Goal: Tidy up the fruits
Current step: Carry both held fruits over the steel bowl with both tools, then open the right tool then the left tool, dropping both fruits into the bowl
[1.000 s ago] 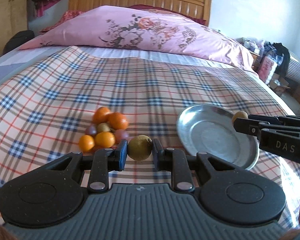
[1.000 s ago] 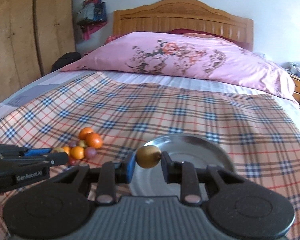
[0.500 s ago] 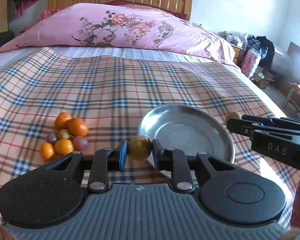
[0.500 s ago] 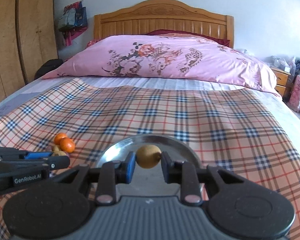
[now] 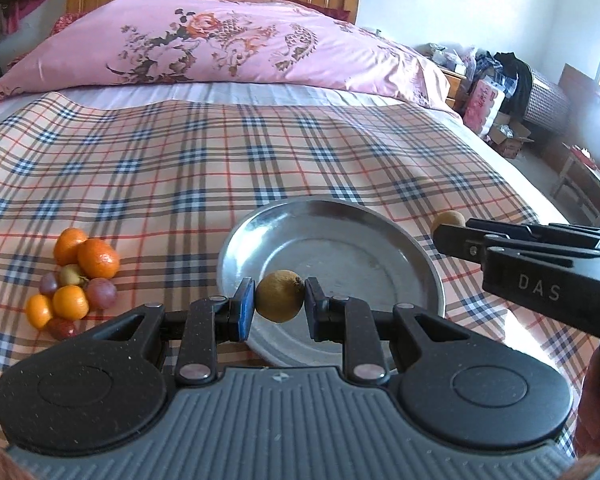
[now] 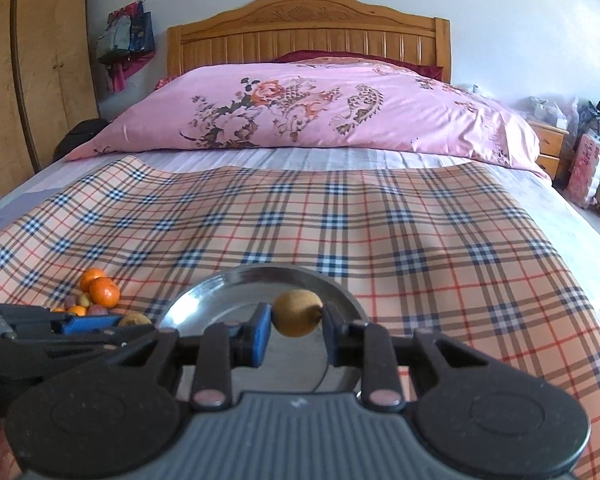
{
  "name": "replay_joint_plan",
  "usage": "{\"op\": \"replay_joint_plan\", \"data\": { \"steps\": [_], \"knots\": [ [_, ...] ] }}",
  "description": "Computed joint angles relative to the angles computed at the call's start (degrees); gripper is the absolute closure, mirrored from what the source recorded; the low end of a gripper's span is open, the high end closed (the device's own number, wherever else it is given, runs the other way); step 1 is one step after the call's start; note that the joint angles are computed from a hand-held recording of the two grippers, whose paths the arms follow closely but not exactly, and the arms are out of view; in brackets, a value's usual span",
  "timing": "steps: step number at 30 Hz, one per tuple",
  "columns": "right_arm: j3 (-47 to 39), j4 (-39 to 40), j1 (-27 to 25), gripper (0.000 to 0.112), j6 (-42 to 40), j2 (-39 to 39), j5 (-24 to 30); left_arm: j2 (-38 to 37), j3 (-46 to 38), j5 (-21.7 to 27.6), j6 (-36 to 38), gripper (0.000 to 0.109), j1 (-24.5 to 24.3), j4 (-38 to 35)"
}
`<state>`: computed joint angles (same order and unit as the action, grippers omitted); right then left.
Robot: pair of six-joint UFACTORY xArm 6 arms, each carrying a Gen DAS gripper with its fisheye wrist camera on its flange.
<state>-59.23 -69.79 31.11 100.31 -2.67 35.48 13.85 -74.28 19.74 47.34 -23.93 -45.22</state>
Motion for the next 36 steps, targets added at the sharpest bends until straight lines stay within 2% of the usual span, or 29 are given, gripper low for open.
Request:
{"op": "replay_joint_plan", "data": {
  "steps": [18,36],
  "knots": [
    [-1.55,1.0,-3.73,0.087,-1.47,3.76,-4.71,4.55,-3.68,-0.67,-7.57,0.083,-1.34,7.96],
    [-3.38,4.24,-6.59,0.087,-4.91,7.85,-8.49,9.1,-8.09,-0.27,-11.65,0.083,-2.52,11.78]
  ]
}}
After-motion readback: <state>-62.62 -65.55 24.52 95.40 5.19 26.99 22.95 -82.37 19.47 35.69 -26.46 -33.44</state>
